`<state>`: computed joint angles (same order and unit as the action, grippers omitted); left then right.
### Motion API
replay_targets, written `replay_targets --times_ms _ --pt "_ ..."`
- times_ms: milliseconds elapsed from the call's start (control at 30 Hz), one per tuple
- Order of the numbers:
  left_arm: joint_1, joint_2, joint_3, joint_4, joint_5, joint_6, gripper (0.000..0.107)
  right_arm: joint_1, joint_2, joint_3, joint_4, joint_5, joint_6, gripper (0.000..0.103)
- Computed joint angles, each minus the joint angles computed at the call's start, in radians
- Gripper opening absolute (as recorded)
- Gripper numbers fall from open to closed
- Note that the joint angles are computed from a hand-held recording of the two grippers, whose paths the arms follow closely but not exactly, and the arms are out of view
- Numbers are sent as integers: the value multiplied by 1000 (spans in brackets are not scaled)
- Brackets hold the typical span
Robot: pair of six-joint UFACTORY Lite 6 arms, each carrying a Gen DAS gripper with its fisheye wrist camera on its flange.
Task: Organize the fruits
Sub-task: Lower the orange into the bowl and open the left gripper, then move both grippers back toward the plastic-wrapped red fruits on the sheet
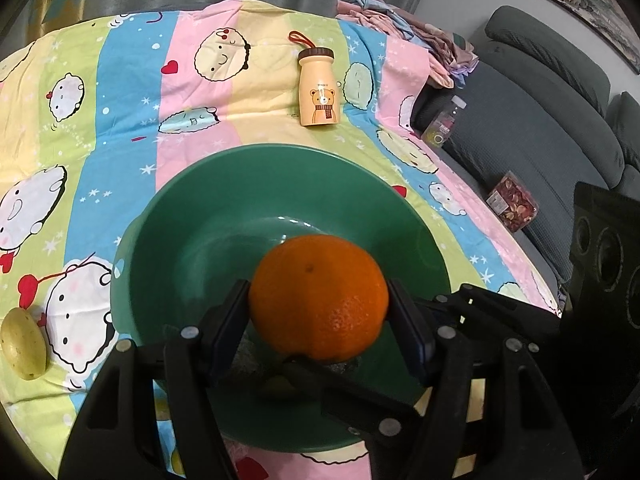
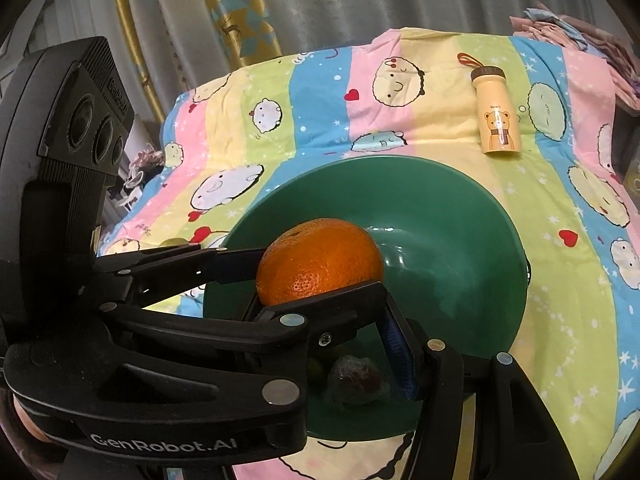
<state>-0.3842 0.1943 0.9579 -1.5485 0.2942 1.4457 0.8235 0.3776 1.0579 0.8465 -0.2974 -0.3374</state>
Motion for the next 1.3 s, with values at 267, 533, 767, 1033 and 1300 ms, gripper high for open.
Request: replay_targets --times_ms 267,533,767,1033,1300 --pt "-4 2 -1 -11 -7 5 68 20 -1 13 194 -12 -187 61" --pt "-11 -74 -53 -182 -32 187 90 60 -24 22 432 -75 -411 62" --pt "191 -336 -218 -121 63 174 102 97 -118 -47 386 -149 -334 68" --pt "540 -592 -385 134 171 7 103 170 -244 -140 273 -202 -212 70" --pt "845 -724 -585 227 331 74 103 255 -242 -132 225 -190 -202 70"
